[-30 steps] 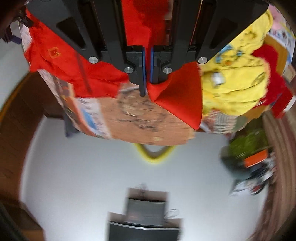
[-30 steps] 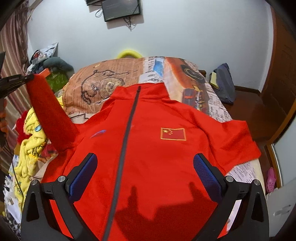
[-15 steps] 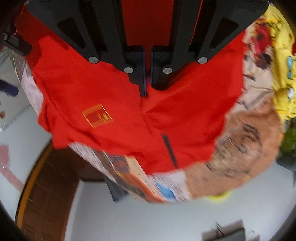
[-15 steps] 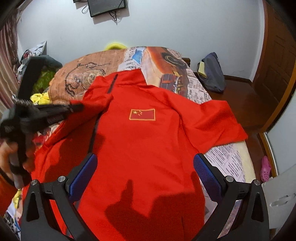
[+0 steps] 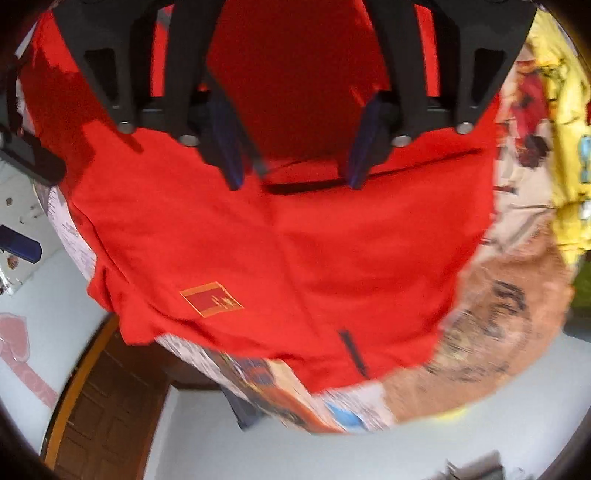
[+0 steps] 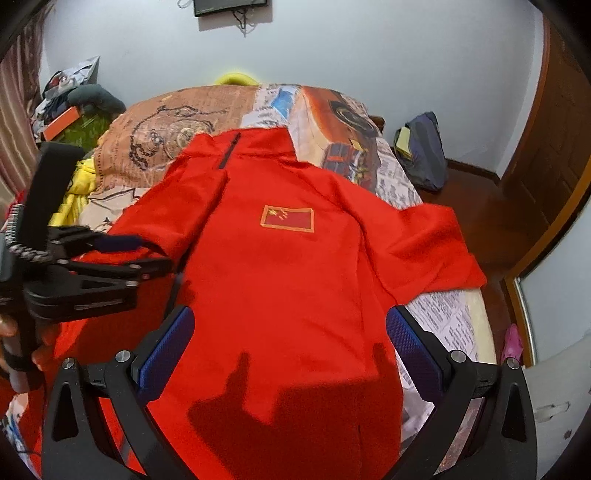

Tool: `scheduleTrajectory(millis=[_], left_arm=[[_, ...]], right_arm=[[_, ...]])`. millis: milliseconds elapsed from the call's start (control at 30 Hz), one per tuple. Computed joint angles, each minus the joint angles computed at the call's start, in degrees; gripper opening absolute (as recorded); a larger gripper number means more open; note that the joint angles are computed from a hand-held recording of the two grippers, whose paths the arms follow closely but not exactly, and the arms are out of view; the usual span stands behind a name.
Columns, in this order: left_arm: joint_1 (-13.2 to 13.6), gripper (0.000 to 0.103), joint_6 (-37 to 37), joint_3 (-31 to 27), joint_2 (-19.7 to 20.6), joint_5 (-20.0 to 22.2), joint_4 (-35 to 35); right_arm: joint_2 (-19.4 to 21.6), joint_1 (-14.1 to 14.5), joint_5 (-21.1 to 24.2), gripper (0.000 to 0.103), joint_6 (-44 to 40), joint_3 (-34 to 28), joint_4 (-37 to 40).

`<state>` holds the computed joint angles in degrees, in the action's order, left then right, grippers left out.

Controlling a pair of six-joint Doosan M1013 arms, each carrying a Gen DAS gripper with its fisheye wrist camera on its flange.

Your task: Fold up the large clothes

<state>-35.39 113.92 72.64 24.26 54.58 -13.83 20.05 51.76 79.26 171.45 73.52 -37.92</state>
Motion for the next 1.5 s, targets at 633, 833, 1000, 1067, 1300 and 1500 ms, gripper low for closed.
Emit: scheduleTrajectory(millis=[633, 833, 1000, 1067, 1300, 1500], left_arm=[[13.5, 0.073, -7.2, 3.2, -4.0, -9.4, 8.3], [15.0, 0.073, -6.9, 5.9, -4.1, -9.8, 9.0], [15.3, 0.073, -7.0, 6.7, -3.4, -9.5, 9.5], [15.5, 0.073, -6.9, 6.5, -2.9, -9.0, 9.2], [15.9, 0.073, -7.5, 6.0, -1.8, -7.5, 7.8], [15.3, 0.073, -7.9, 5.9, -2.0, -7.5, 8.8]], right_arm=[[17.7, -3.6, 1.7, 0.103, -32.2, -26.3, 4.6], [26.6, -4.9, 7.8, 0.101, -43.8, -38.1, 9.2], [31.8, -6.3, 11.4, 0.1, -48.7, -45.9, 12.8], [33.3, -6.5, 12.6, 0.094, -49.8, -48.0, 13.2], [35.9, -6.6, 13.9, 0.05, -52.7, -51.2, 11.3], [31.7, -7.0, 7.6, 0.008, -48.1, -45.1, 12.6]])
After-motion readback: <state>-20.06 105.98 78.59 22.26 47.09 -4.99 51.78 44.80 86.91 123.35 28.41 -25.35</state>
